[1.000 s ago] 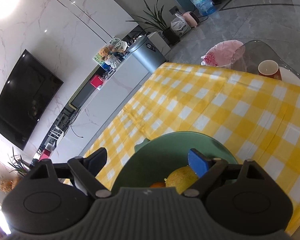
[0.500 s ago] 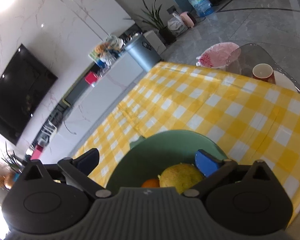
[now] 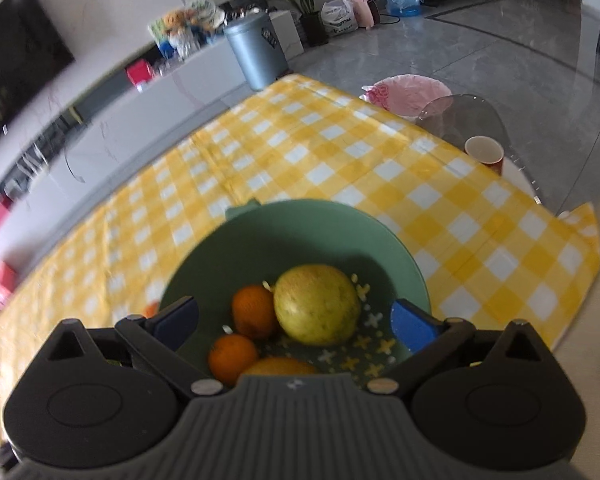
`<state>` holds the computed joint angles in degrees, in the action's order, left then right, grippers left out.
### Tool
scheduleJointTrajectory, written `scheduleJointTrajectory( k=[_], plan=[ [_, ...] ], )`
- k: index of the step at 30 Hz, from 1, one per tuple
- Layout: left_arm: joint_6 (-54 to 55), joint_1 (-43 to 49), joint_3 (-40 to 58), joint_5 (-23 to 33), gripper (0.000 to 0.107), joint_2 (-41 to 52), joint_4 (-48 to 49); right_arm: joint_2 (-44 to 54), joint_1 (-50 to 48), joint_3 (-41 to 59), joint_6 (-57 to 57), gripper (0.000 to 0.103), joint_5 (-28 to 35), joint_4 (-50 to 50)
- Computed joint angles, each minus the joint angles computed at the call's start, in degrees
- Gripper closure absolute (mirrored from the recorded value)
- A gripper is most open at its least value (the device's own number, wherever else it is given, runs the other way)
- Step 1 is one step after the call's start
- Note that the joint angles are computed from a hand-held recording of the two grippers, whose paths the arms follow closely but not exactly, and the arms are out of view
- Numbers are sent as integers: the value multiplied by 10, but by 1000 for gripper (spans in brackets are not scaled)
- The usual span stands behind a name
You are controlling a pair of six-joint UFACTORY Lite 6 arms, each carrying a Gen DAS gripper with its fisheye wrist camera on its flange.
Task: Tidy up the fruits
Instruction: 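Withdraw both grippers from the colander toward the remaining fruit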
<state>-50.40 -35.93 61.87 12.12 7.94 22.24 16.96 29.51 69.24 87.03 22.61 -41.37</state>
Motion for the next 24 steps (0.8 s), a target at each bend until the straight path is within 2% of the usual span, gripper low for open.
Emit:
scheduleJointTrajectory(
  k=[7, 12, 19, 24],
  plan=[
    [-8, 26, -75, 44, 18, -116, -4, 8, 41, 40, -107, 4, 29, 67],
    [43, 60, -116, 83, 18, -197, -58, 23, 88, 84, -152, 4, 48, 87],
    [129, 120, -173, 114, 18, -285, -149, 21, 145, 113, -191, 5, 40, 89],
    [219, 169, -209, 106, 18, -321, -231, 20, 176, 116, -144, 16, 36, 36]
  ],
)
